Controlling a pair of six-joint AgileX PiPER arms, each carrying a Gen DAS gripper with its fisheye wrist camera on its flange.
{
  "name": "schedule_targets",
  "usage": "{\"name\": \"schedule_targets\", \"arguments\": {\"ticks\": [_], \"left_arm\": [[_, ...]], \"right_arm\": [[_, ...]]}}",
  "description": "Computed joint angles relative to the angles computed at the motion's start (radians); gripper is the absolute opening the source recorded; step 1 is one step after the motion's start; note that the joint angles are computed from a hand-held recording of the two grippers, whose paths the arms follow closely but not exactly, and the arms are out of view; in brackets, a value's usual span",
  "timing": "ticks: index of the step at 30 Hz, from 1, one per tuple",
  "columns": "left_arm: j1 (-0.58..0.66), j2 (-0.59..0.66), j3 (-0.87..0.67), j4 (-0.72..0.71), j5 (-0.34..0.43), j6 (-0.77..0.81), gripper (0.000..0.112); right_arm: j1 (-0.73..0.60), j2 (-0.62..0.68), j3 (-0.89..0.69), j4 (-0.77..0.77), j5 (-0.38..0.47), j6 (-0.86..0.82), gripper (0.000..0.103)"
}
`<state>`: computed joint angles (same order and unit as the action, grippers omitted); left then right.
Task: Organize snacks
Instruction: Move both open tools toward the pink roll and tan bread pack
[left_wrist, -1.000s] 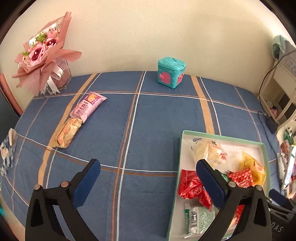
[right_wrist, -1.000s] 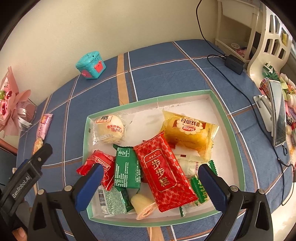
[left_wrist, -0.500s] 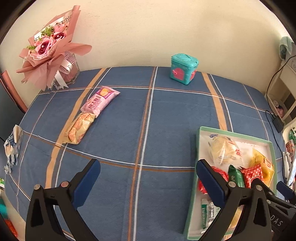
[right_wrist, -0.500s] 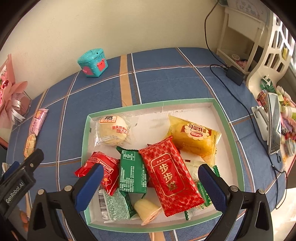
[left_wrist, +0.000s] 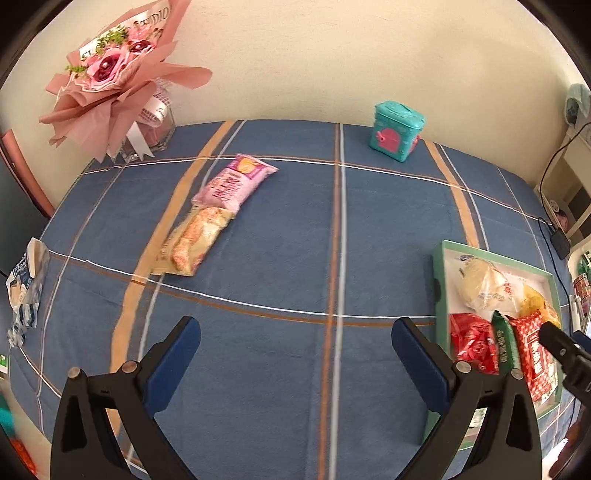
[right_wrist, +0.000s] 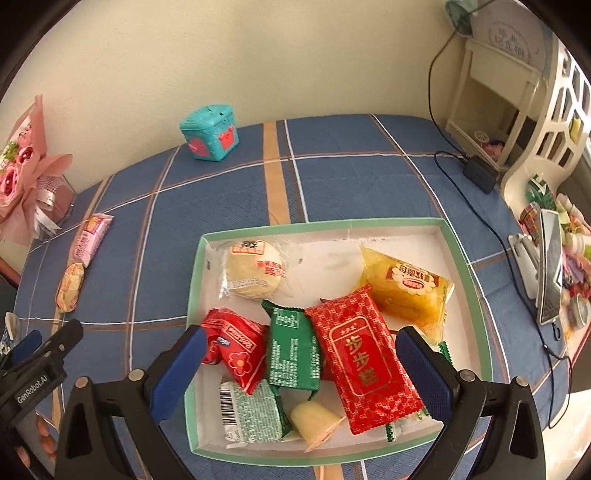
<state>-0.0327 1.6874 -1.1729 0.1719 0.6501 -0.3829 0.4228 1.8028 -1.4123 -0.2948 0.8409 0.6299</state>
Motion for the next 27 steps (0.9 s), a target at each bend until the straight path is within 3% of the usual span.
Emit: {"name": "schedule_targets", "arguments": {"ticks": [7,12,16,21,27], "left_arm": [[0.088,0.003,0.036,-0.034,-0.069,0.156,0.103],[0.181,0.022,0.032,-0.237,-0.087,0.411,0.103],[0.213,0.040,0.023,-0.228,-0.111,0.465,0.103],[0.281,0.090,-0.037,-0.351,-0.050,0.650,0.103],[0.343,0.188,-0.171,-0.345,0.032,0.683,0.103]], "right_arm": [[0.049,0.025,-0.044,-0.027,0.023,-0.001,0.103],[0.090,0.065,-0.101,-0.026,0.036,-0.016,0.103],[0.126,0.128,-0.177,-0.025,0.062,-0.051,0.103],[0.146,0.223,-0.300,0.061,0.080,-0.143,0.103],[0.156,0.365,-0.510,0.164,0.138,-0.257,0.103]]}}
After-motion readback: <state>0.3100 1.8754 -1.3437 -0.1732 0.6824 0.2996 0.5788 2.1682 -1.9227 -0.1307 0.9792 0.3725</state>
